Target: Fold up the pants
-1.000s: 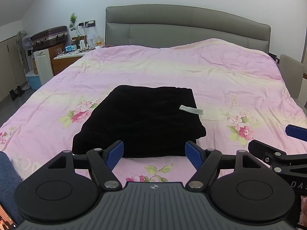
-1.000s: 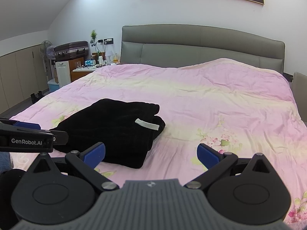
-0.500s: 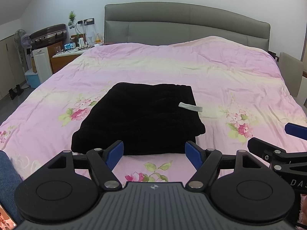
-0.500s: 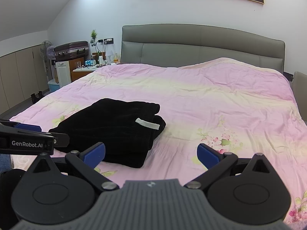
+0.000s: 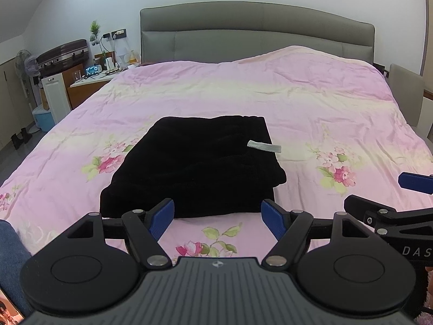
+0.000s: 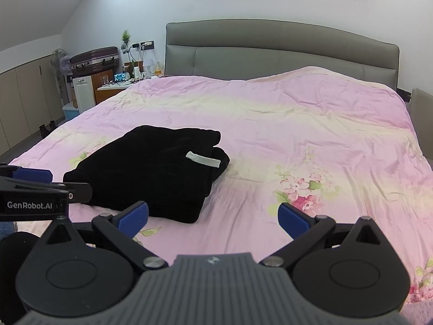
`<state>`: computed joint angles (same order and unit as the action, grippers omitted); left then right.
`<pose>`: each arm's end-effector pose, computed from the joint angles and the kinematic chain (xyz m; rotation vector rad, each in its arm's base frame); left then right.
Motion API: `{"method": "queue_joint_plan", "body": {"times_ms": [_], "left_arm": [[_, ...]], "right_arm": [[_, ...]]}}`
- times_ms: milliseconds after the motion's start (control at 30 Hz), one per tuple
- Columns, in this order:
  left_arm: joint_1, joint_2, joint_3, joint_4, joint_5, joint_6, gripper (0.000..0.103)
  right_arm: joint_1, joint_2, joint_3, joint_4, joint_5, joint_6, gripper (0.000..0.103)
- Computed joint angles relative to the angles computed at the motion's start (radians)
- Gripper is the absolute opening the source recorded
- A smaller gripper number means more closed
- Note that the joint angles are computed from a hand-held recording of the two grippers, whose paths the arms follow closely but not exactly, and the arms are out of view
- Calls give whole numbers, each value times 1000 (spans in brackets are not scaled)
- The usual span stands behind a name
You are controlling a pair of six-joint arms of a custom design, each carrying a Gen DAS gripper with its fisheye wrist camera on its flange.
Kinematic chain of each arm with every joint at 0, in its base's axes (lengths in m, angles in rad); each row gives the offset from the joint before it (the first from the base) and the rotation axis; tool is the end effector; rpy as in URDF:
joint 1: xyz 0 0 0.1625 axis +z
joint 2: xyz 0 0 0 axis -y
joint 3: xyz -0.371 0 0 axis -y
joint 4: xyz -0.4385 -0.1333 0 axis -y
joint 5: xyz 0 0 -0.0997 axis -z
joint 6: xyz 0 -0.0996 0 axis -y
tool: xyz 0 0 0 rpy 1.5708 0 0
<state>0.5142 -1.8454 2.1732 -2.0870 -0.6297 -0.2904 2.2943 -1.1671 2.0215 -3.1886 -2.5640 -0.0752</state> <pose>-0.2636 -0.3944 0.3395 0.7753 2.2265 -0.9210 0.3971 -0.3742 0.2026 0.4051 -2.1627 1.1891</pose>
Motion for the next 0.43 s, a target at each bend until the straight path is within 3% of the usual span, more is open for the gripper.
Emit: {"method": "queue_joint_plan", "body": {"times_ms": [433], "left_arm": [[-8,-3,0,4,7,2,86]], "right_arm": [[-1,-9,5,3,1,2,98]]}}
